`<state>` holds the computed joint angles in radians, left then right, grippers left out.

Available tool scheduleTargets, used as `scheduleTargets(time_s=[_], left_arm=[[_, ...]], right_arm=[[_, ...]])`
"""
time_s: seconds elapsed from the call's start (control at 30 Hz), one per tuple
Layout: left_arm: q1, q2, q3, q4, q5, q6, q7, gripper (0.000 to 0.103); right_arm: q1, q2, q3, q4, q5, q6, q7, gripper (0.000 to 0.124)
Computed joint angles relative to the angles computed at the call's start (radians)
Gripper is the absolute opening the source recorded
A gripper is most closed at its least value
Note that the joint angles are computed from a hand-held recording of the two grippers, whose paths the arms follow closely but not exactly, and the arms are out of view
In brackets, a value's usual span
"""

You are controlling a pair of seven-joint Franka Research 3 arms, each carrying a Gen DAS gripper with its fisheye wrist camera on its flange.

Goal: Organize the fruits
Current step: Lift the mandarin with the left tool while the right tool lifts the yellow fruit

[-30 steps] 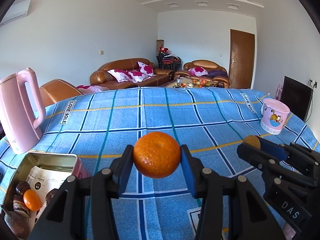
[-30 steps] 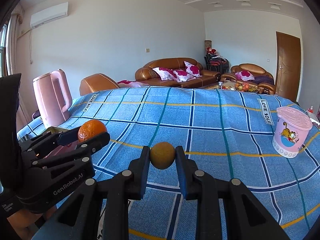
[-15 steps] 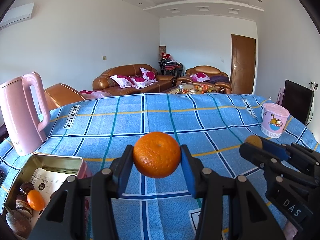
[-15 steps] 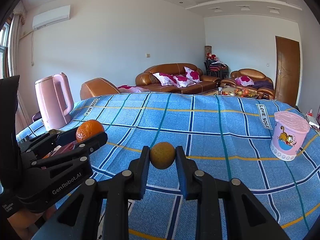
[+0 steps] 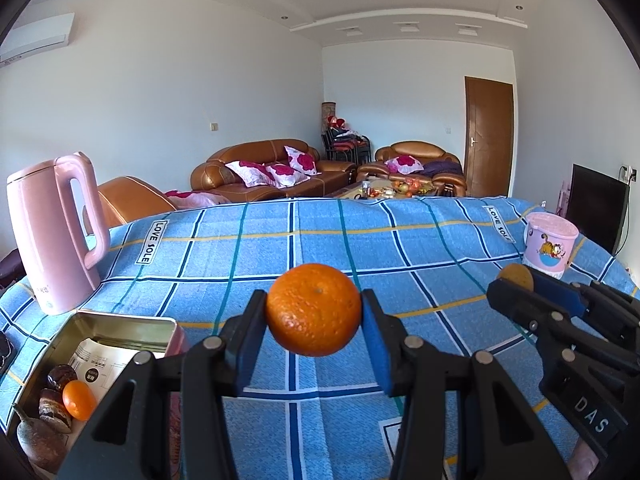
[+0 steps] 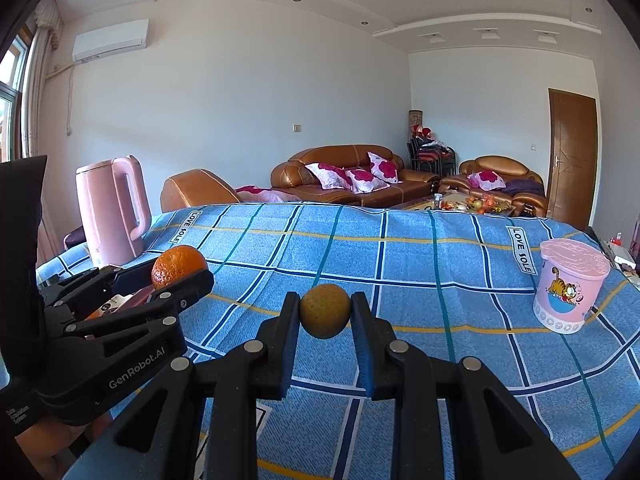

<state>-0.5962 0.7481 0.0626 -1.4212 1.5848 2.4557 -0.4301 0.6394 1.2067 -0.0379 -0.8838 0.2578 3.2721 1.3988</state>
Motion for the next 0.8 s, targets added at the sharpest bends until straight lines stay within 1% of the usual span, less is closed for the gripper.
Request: scheduleTargets(time_s=[0.37, 0.57, 0.67, 0.8], left_arm=[[-0.016, -0.018, -0.002, -0.028, 0.042, -0.046, -0.046, 0.048], [-0.017, -0.027, -0.01, -0.043, 0.068, -0.069, -0.067, 0.048], [-0.018, -0.033, -0.016, -0.053, 0.078, -0.081, -0.078, 0.048], [-0.016, -0.038, -0.022, -0.06, 0.087, -0.09, -0.085, 0.048]], right_arm=[[0.0, -0.022, 0.025, -0.057, 0.022, 0.089, -0.055, 0.028], [-0.01, -0.032, 0.055, -0.08, 0.038, 0.126, -0.098, 0.028], [-0.021, -0.044, 0.081, -0.109, 0.038, 0.159, -0.122, 0.028], [-0.021, -0.045, 0.089, -0.112, 0.054, 0.172, -0.145, 0.027]])
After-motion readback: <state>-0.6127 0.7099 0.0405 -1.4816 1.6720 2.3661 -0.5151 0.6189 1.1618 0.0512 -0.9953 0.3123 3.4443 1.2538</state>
